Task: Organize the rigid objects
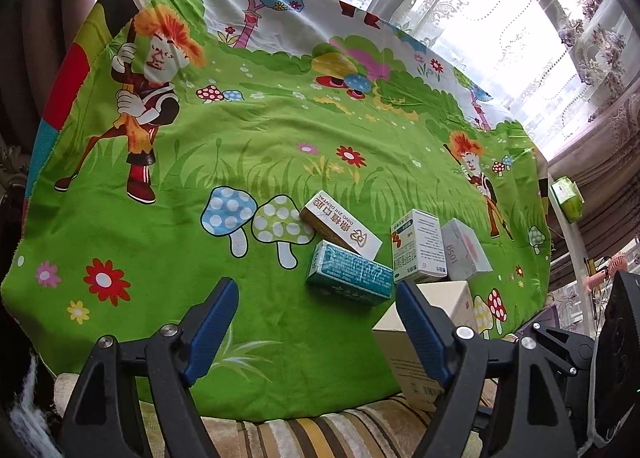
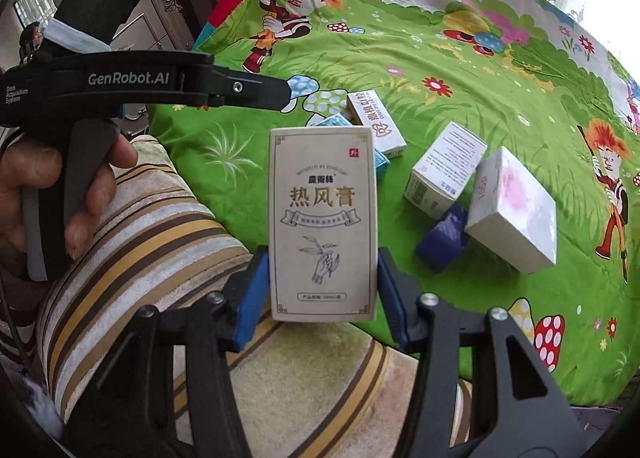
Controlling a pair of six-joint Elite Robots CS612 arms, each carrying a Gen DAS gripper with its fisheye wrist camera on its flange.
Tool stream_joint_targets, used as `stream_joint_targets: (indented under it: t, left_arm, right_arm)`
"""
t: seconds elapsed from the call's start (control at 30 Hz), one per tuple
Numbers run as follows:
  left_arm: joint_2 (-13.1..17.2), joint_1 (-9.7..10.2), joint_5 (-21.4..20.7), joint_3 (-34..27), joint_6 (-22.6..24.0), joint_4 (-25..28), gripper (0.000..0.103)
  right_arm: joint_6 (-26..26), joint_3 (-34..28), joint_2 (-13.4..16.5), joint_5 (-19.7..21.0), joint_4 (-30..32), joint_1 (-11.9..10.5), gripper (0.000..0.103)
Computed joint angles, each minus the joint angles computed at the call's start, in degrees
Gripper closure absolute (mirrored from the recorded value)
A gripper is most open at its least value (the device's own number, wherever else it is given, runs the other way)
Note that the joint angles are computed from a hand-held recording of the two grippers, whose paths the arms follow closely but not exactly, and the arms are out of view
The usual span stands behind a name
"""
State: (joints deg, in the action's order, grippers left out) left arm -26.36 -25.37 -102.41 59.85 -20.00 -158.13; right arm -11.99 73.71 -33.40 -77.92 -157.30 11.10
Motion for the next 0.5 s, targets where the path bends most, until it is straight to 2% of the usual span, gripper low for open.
stream_joint_targets:
  t: [0.13,0.27,0.5]
  left_arm:
    - [0.7,-0.78,1.3,-1.8,2.6,3.4,0.018]
    - [1.9,-1.97,2.6,-4.4,7.8,9.1,0.018]
    - [3.7,-3.56,8.0,-8.6,13.1,14.8,0.013]
  right_arm:
    - [3.0,3.8,-2.1,0.7,-4.0,-1.2,0.048]
    - [5.3,8.1,-4.4,-0.4,-8.5,-2.4,0.048]
    - [8.9,14.5,-7.7,-2.5,-15.0,-4.4,0.048]
